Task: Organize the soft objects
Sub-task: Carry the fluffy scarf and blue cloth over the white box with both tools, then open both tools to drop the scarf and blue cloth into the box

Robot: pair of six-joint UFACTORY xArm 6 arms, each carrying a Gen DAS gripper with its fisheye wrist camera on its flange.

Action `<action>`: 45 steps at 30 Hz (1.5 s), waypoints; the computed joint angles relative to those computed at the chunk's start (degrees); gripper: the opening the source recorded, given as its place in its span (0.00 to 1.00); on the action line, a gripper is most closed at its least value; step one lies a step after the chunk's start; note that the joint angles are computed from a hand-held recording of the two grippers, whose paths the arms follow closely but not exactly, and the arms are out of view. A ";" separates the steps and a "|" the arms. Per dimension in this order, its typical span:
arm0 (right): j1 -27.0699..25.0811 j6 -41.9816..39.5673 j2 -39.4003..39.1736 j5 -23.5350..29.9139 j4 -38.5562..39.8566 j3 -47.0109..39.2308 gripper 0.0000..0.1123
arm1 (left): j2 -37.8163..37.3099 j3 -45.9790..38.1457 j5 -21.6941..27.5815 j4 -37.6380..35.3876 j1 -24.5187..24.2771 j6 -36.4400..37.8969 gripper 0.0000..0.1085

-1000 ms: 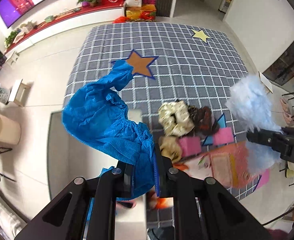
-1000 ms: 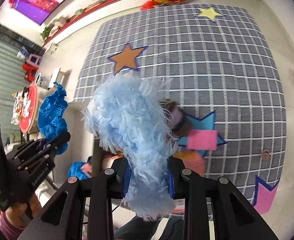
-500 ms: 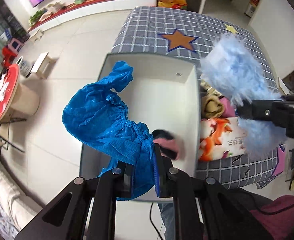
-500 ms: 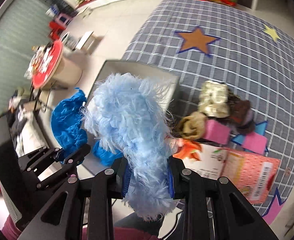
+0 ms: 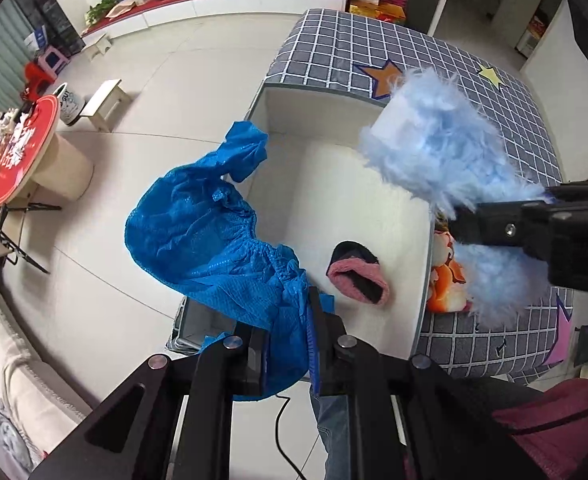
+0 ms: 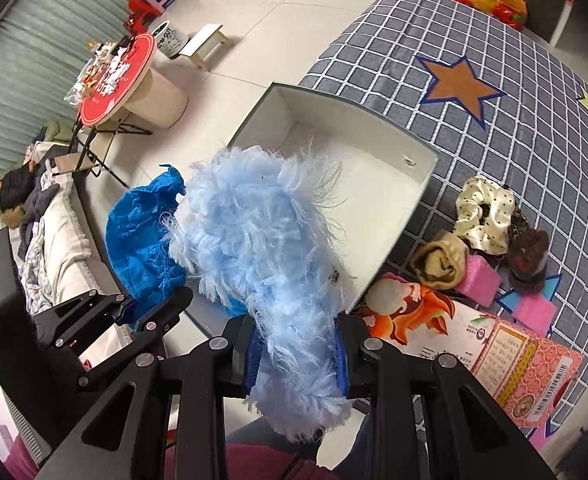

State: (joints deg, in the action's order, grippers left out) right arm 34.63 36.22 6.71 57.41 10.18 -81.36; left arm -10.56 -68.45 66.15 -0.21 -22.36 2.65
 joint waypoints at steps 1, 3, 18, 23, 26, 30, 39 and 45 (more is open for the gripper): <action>0.01 -0.18 0.33 0.10 0.05 -0.39 0.27 | -0.07 0.03 -0.01 0.09 0.08 -0.09 0.15; 0.09 -0.39 0.79 0.26 0.05 -0.92 0.27 | -0.04 0.04 -0.13 0.38 0.04 -0.42 0.15; 0.06 -1.36 2.22 0.80 0.91 -2.34 0.27 | 0.11 0.02 -0.31 1.11 0.45 -0.93 0.15; 0.07 -1.37 2.50 0.84 1.03 -2.58 0.27 | 0.22 -0.01 -0.09 1.23 0.54 -0.94 0.15; 0.12 -1.29 2.55 0.61 1.08 -2.53 0.27 | 0.40 -0.20 0.04 1.38 0.50 -0.95 0.15; 0.12 -1.24 2.62 0.57 0.98 -2.52 0.27 | 0.65 -0.31 0.31 1.28 0.67 -1.03 0.15; 0.01 -1.49 2.74 0.61 1.13 -2.66 0.27 | 1.12 -0.65 0.65 1.59 0.59 -0.95 0.15; -0.02 -1.38 3.05 0.71 1.09 -2.97 0.27 | 1.21 -0.65 0.67 1.71 0.60 -0.95 0.15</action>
State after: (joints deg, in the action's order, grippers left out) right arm 34.60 34.84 9.76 58.13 11.27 -84.33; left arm -9.34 -69.10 66.81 1.50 -21.76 1.69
